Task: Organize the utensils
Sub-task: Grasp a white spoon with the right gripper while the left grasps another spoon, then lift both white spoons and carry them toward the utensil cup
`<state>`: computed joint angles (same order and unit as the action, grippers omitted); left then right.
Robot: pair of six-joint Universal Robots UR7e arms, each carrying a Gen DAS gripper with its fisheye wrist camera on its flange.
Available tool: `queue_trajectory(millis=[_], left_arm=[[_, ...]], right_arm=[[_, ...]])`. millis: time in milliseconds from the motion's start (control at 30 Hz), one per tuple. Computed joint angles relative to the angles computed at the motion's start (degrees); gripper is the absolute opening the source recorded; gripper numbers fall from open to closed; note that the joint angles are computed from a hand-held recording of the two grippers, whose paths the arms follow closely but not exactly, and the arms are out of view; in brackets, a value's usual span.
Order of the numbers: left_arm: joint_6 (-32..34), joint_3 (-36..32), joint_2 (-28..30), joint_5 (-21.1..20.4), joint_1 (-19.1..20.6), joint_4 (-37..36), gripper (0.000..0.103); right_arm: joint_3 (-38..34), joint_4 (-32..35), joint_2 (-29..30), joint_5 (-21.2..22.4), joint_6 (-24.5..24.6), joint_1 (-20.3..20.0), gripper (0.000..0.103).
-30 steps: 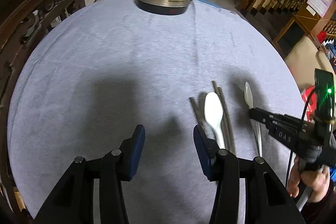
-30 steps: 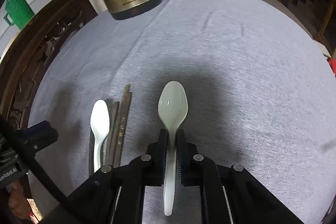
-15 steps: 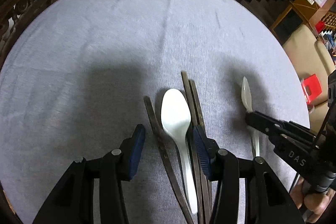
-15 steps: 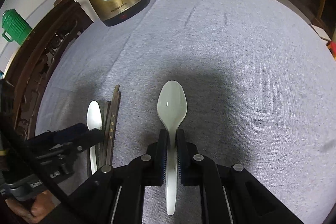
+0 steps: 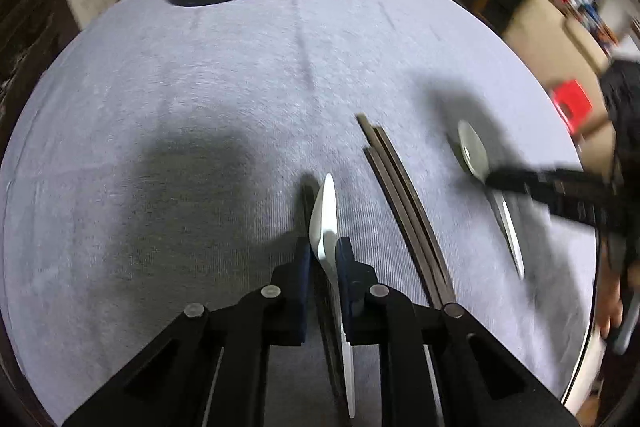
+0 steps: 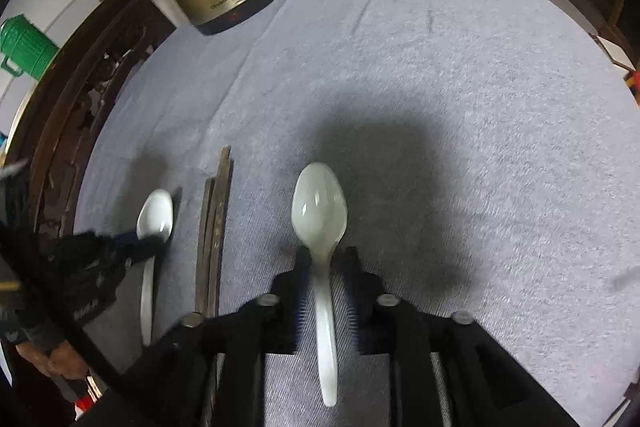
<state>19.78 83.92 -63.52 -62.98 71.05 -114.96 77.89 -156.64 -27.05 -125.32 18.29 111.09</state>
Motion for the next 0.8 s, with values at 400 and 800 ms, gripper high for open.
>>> queue_trajectory(millis=[400, 800], left_arm=[[0.13, -1.57, 1.16, 1.28, -0.08, -0.73, 0.04], [0.48, -0.95, 1.01, 3.09, -0.45, -7.84, 0.031]], right_arm=[[-11.14, 6.35, 7.17, -9.1, -3.6, 1.83, 0.035], [-3.23, -5.35, 3.14, -5.94, -6.24, 1.63, 0.032]])
